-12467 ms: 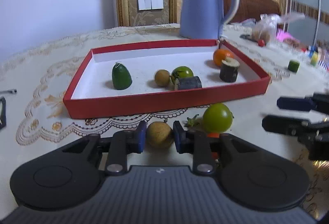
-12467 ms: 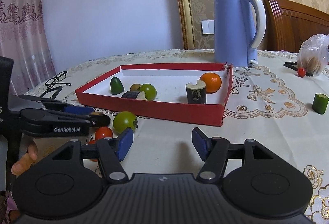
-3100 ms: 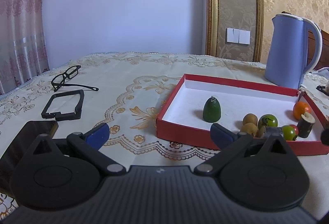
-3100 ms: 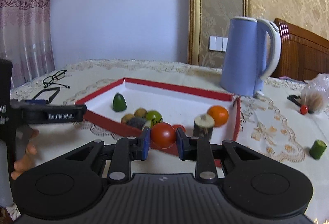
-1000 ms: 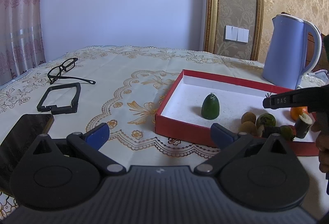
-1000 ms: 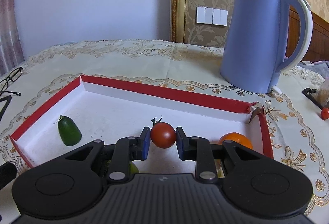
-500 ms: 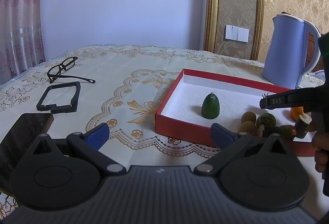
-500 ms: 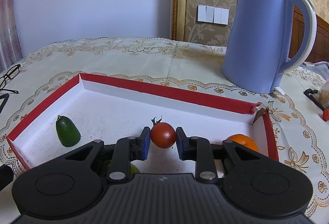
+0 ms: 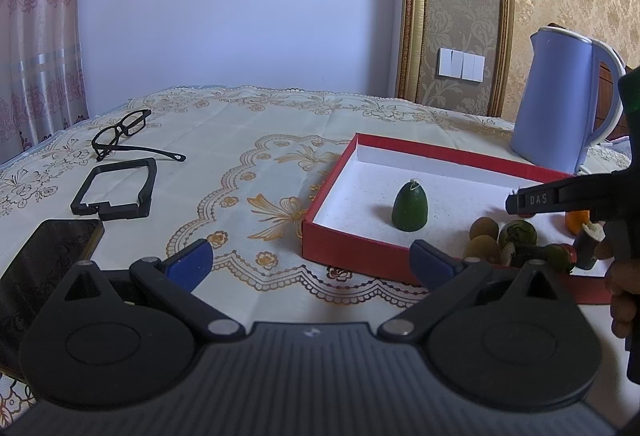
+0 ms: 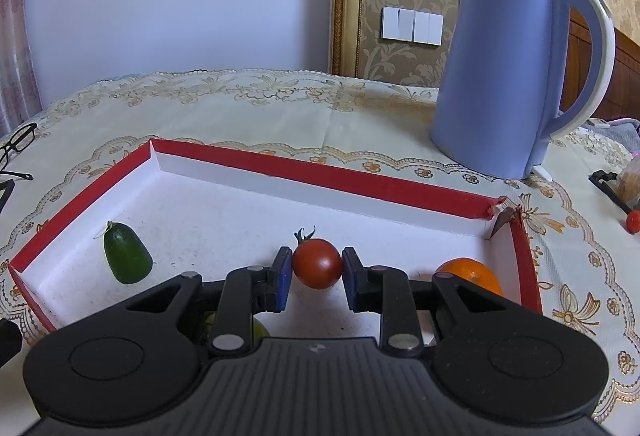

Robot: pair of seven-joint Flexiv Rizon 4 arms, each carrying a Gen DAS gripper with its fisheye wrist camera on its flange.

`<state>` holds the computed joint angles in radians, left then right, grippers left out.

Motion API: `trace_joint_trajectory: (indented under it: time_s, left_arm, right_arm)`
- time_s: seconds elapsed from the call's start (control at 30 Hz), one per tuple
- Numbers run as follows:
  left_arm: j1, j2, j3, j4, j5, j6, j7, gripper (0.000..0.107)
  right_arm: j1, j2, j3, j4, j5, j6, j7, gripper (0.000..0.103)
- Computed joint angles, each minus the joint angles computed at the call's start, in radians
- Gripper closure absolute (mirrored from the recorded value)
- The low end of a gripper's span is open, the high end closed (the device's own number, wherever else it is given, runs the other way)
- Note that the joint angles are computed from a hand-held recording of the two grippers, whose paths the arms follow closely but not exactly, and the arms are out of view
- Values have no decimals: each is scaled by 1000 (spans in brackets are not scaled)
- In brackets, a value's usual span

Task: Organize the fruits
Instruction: 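Lower the red tomato into the tray and open the right tool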

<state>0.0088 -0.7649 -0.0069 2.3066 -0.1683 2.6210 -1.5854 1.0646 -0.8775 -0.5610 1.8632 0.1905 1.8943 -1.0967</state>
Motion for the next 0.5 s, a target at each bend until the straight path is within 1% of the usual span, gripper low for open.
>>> trace_joint_trajectory:
  time_s: [0.5]
  left_arm:
    - [-4, -3, 1, 2, -4, 3, -3, 4]
  right_arm:
    - [-7, 4, 10, 2, 6, 8, -10, 77]
